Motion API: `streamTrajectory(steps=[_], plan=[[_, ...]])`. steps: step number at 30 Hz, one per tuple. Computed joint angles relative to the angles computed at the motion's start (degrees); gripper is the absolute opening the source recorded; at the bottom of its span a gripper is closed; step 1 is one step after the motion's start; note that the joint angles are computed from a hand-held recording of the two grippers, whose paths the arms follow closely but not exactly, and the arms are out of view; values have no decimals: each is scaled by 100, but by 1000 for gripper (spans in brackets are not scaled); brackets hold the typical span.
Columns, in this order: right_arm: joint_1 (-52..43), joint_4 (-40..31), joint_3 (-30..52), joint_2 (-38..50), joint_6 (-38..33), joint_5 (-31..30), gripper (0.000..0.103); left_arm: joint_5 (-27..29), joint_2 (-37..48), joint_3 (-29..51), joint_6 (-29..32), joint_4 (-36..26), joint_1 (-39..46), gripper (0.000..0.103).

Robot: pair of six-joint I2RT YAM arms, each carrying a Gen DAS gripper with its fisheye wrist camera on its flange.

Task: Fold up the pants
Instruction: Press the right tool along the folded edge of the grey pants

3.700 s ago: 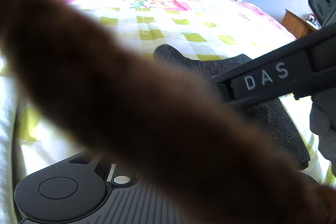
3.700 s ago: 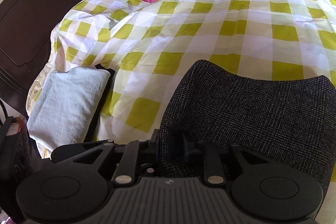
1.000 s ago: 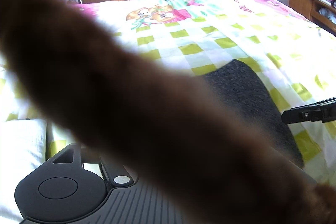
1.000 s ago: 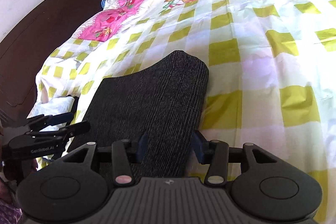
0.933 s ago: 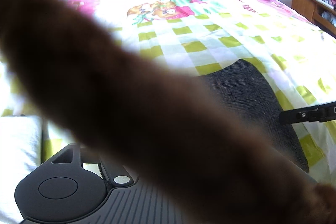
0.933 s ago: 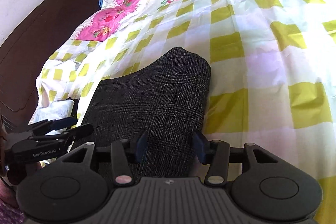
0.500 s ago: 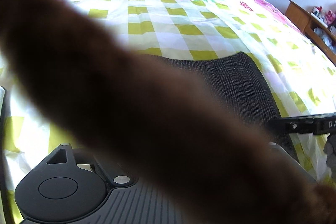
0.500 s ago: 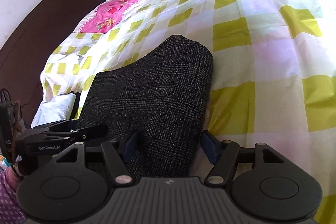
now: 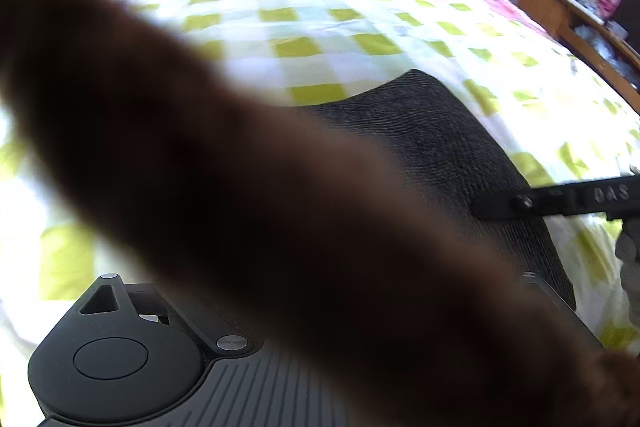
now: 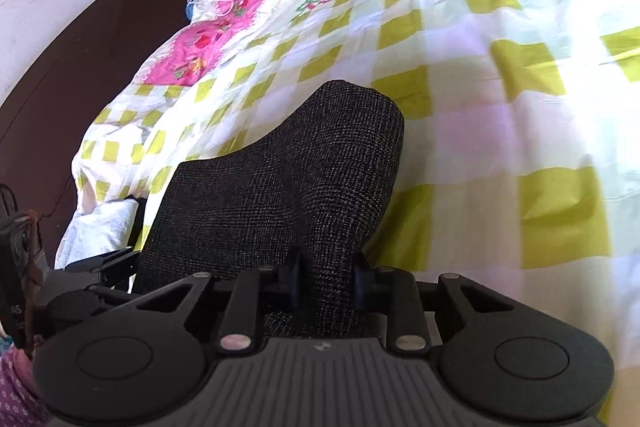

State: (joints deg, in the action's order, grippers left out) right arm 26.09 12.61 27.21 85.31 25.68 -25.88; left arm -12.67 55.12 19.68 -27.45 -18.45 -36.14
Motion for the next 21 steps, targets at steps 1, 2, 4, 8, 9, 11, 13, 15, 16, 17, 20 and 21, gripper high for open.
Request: streamTrajectory(steps=[1, 2, 4, 8, 9, 11, 13, 15, 16, 17, 20, 21], plan=[[-162, -72, 2, -31, -64, 59, 40, -26, 277, 88, -22, 262, -140, 93], [-309, -184, 86, -12, -142, 146, 40, 4, 616, 198, -13, 566, -192, 93], [-507, -272, 280, 107, -288, 292, 40, -5, 1450, 546, 34, 1115, -232, 93], [-857, -231, 664, 551, -432, 266, 40, -68, 2633, 1231, 369, 1552, -191, 92], [-897, -247, 737, 632, -505, 250, 41, -69, 2765, 1314, 425, 1573, -181, 93], [-975, -383, 787, 649, -691, 240, 44, -93, 2819, 1314, 529, 1623, -206, 93], [-974, -396, 580, 340, -799, 449, 44, -175, 2638, 1191, 541, 1562, -273, 93], [-835, -533, 360, -159, -940, 865, 44, -350, 2358, 1046, 472, 1373, -394, 94], [-754, -583, 216, -471, -991, 1068, 44, -477, 2147, 969, 438, 1226, -480, 94], [-659, -566, 37, -813, -1011, 1279, 44, -601, 1927, 901, 386, 1073, -574, 94], [-295, -701, -278, -1599, -1002, 1605, 44, -1182, 1424, 834, 238, 629, -916, 93], [-139, -780, -339, -1777, -954, 1663, 44, -1395, 1349, 872, 221, 510, -1011, 93]])
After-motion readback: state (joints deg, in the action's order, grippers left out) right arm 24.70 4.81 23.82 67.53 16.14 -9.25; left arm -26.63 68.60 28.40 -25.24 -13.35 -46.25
